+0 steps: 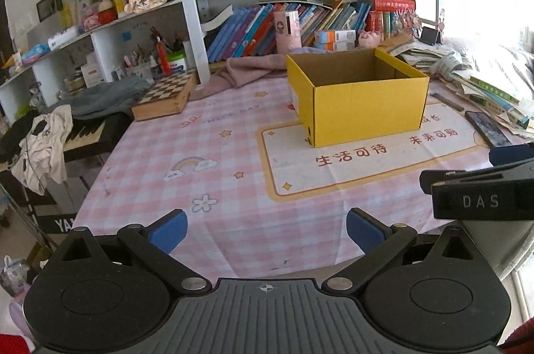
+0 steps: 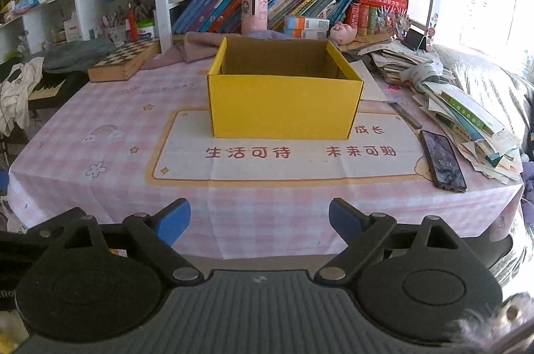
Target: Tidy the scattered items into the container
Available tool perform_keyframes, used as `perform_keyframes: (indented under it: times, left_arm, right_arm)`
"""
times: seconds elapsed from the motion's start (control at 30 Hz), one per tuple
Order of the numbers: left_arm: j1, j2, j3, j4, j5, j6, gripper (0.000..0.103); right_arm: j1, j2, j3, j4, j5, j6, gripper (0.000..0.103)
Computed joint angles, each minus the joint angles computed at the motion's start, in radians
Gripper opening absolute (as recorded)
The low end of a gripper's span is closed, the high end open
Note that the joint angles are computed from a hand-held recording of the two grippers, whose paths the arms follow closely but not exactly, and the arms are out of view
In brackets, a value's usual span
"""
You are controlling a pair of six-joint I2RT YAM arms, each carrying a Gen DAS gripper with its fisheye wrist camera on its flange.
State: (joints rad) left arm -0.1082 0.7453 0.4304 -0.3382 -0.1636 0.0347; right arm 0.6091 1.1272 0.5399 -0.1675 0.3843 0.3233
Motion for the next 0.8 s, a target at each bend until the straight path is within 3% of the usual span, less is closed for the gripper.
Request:
perform_keyframes:
  times: [0.8]
  left_arm:
    - [0.086,-0.024,-0.018,0.002,0.094,-0.001,0.103]
  right_arm:
    - [0.012,0.053,0.035,-0.016,-0.017,-0.007,0.092]
